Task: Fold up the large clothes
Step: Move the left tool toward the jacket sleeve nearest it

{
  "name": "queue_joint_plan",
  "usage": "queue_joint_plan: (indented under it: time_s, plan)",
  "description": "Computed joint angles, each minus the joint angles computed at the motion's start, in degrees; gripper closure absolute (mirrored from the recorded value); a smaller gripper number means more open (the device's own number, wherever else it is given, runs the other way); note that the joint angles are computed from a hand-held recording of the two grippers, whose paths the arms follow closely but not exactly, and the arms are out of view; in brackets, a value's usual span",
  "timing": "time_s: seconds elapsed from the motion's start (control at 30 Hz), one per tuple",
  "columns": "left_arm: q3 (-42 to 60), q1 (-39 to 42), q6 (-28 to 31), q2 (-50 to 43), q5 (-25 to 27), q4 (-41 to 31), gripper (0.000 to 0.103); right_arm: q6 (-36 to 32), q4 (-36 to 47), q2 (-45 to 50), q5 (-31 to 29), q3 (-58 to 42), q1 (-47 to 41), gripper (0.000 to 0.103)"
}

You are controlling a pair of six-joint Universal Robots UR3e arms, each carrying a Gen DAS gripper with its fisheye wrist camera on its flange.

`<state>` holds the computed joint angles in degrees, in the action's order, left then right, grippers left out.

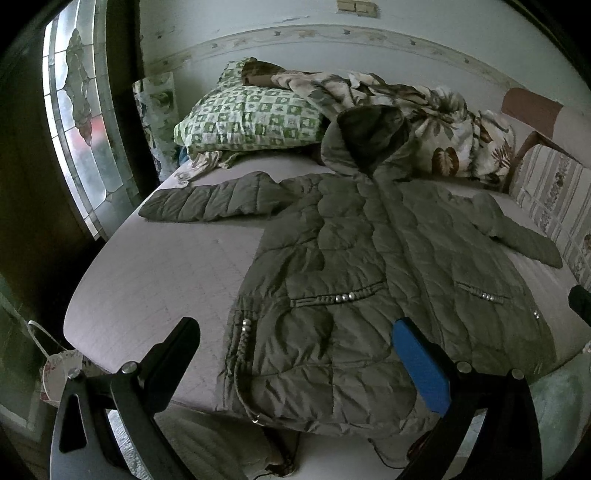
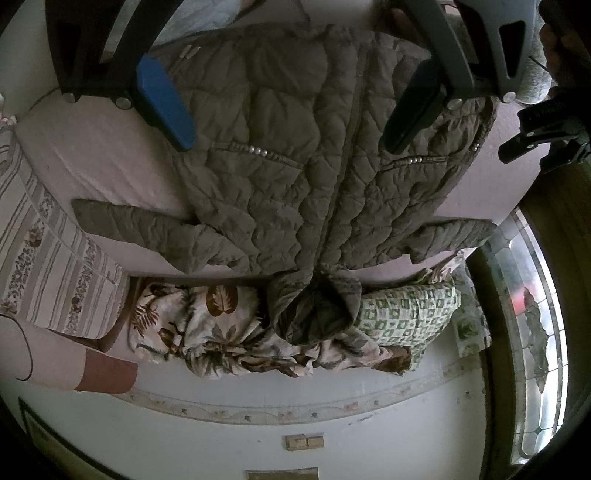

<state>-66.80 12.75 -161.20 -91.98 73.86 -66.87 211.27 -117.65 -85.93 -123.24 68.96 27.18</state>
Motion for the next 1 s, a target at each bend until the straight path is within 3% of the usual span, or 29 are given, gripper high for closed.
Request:
queue_joint_plan:
  time_s: [0.5, 1.0]
  plan:
    - [0.41, 0.40, -0.33, -0.36, 0.71, 0.40, 0.000, -0.20, 0.51, 0.79, -0.30, -1.27, 0.37, 0.000]
    - [3.77, 0.69, -1.03, -3.61, 2.50, -0.43, 0.000, -3.67, 3.53, 7.70, 0.72, -12.74, 0.37, 0.000]
